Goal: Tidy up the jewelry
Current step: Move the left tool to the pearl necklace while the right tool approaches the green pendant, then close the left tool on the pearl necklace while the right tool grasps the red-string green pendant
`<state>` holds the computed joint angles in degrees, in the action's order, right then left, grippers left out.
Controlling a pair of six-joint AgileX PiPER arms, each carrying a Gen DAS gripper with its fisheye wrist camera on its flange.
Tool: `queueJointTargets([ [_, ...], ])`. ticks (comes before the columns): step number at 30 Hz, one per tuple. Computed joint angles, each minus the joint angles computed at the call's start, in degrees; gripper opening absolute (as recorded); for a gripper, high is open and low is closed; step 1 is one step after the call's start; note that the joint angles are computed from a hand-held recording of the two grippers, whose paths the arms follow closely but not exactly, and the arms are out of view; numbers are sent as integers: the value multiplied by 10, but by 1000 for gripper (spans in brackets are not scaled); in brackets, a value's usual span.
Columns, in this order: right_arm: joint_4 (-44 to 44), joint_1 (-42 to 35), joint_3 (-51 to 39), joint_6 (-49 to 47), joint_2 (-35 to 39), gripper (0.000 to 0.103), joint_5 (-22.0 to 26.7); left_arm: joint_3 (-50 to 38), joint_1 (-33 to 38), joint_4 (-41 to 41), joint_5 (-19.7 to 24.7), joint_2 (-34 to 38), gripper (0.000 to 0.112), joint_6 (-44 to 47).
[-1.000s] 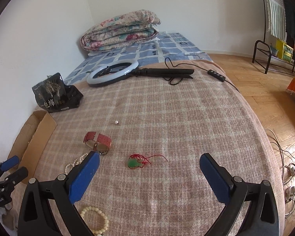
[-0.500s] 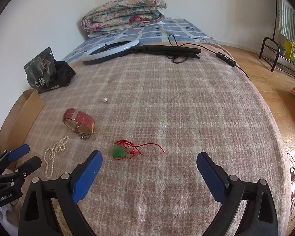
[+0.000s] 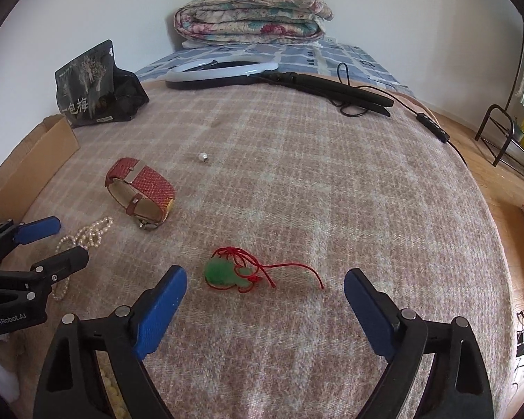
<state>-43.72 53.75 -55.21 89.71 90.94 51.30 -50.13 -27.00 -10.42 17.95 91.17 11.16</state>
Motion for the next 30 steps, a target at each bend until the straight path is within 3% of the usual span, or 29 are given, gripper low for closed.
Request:
queueJointTargets([
  [9, -6, -13, 7, 2, 10, 90, -22, -5, -7, 35, -18, 18, 72, -34],
  [16, -7, -4, -11, -15, 28, 80, -11, 1, -3, 2, -26, 15, 55, 0],
  [19, -9, 2, -22, -23, 37, 69, -7, 3, -4, -2, -29, 14, 49, 5],
  [24, -7, 9, -36, -35, 46, 40, -10, 4, 3, -48, -28, 13, 37, 51],
  [30, 0, 3, -26, -28, 34, 29, -31, 8, 8, -103, -25, 11, 21, 111],
])
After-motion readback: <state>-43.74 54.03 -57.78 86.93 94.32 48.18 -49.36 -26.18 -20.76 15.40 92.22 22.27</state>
